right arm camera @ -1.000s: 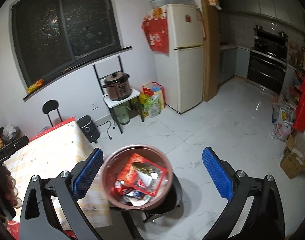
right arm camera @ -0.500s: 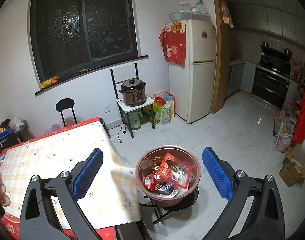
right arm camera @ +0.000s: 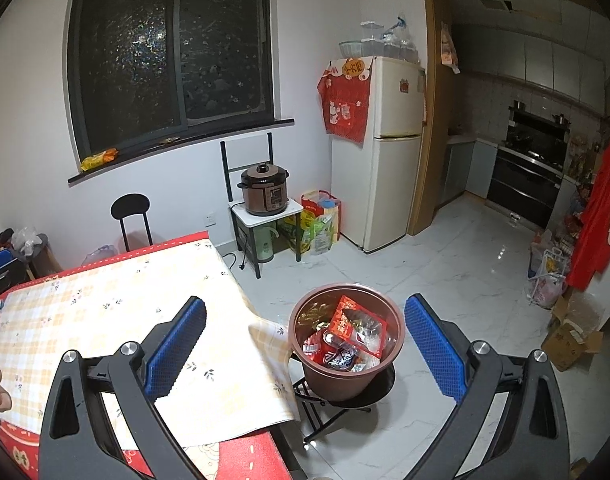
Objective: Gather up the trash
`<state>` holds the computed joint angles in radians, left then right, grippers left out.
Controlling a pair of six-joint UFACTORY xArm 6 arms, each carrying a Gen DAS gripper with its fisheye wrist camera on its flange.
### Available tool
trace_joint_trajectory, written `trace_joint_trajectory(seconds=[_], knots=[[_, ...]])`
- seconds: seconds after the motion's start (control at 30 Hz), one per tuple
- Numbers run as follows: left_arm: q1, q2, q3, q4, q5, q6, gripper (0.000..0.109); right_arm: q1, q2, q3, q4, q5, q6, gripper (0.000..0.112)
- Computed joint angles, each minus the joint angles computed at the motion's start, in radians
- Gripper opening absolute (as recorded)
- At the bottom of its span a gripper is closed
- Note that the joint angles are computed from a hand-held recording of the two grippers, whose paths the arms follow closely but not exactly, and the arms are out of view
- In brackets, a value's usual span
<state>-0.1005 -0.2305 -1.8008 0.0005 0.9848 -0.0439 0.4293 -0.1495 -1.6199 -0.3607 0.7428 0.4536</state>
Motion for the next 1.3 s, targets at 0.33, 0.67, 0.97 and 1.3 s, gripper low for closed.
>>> trace_joint_trajectory(seconds=[0.33, 0.67, 0.97, 1.3], knots=[[0.029, -0.055, 0.056, -0.036, 0.006, 0.033, 0.097, 0.043, -0.037, 0.038, -0.062, 0.030, 0.065, 0.098], [0.034, -0.072, 0.063, -0.028, 0.018, 0.032, 0.097, 0.060, -0.059, 0.057, -0.090, 0.049, 0.099, 0.098], [0.031, -0.083, 0.067, -0.015, 0.018, 0.024, 0.097, 0.070, -0.077, 0.069, -0.111, 0.059, 0.114, 0.098], [0.027, -0.089, 0.074, -0.010, 0.011, 0.024, 0.097, 0.072, -0.092, 0.081, -0.131, 0.065, 0.128, 0.098]])
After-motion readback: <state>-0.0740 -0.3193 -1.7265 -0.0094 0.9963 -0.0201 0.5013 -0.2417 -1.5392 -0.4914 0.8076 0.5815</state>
